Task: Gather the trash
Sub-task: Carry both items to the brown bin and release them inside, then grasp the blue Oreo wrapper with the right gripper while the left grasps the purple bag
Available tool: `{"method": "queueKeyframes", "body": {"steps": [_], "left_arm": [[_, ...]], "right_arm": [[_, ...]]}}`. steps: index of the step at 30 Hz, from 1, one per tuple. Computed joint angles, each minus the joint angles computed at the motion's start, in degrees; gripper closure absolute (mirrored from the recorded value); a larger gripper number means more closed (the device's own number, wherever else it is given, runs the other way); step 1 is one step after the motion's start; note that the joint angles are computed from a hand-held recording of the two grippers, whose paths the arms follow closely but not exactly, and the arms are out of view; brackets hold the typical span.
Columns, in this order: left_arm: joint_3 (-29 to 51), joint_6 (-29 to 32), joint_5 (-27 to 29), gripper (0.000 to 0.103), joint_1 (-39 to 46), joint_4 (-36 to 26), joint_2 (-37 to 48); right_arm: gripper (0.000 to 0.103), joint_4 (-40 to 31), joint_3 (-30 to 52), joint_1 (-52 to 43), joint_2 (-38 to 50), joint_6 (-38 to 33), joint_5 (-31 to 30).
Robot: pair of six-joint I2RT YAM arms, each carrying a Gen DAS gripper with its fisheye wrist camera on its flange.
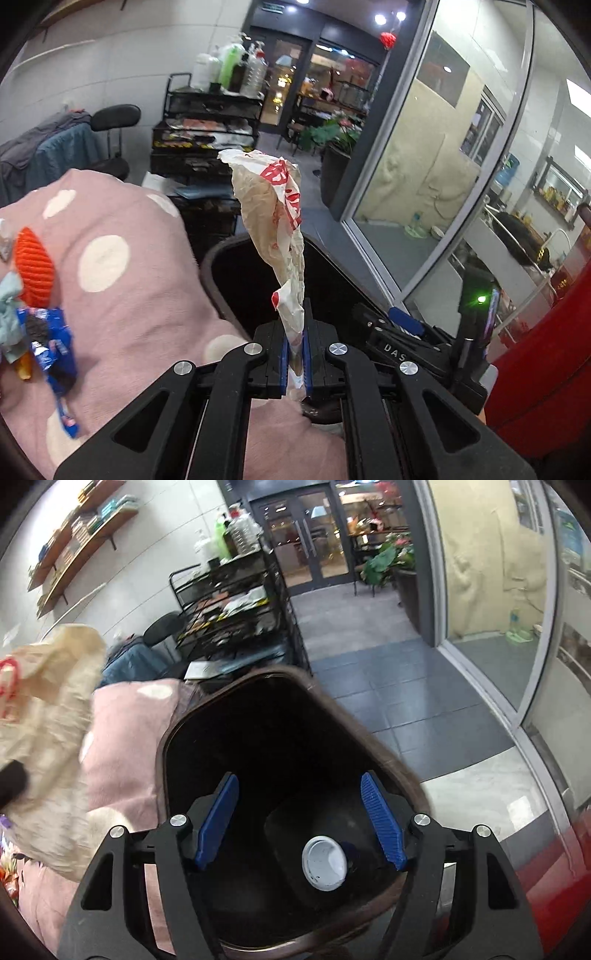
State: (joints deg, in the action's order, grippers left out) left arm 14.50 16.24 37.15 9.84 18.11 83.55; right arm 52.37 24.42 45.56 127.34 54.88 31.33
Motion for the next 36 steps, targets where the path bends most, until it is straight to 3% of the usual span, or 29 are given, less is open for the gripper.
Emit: {"method": "queueKeyframes", "body": {"steps": [4, 9, 17, 18, 19, 20, 21, 22, 29, 36], "left_arm": [[2.83, -2.92, -4.43, 0.097, -7.19, 1.75, 5.71], [6.05, -4.65, -9.07, 0.097, -13.26, 0.68, 10.03], [10.11, -4.71, -13.57, 0.094, -18.28, -1.34, 17.31], [10.02, -4.82, -14.11, 0.084, -18.87, -0.86, 17.70], [9.44, -4.73, -14.66, 0.064, -19.06, -0.19, 17.58], [8.66, -5.09, -15.15, 0.055, -19.29, 1.06, 17.39], [7.40, -5.46, -15.27, 0.039, -19.18, 2.60, 16.54], [6.22, -5.69, -15.13, 0.031, -18.85, 3.95, 15.64], [1.51, -6.26, -13.50, 0.016, -15.09, 4.85, 7.01], [-6.80, -2.69, -11.80, 0.010, -9.60, 4.66, -9.67]], "right_arm": [[0.027, 0.23, -3.32, -0.22, -1.82, 3.70, 3.84], [0.026, 1.68, -7.33, -0.07, -3.27, 7.31, 6.73], [0.019, 3.43, -10.14, -1.74, -5.50, 6.79, 7.59], [0.019, 3.40, -10.24, -1.71, -5.67, 6.74, 7.75], [0.016, 2.95, -10.26, -1.73, -6.01, 6.66, 7.84], [0.016, 2.69, -9.93, -2.17, -6.14, 6.27, 7.49], [0.016, 2.98, -10.11, -2.30, -6.20, 6.25, 7.34], [0.016, 3.13, -10.31, -2.24, -6.29, 6.41, 7.47], [0.011, 4.65, -10.51, -1.88, -6.94, 5.27, 7.53], [0.010, 6.56, -10.30, 0.28, -8.93, 2.67, 7.42]]}}
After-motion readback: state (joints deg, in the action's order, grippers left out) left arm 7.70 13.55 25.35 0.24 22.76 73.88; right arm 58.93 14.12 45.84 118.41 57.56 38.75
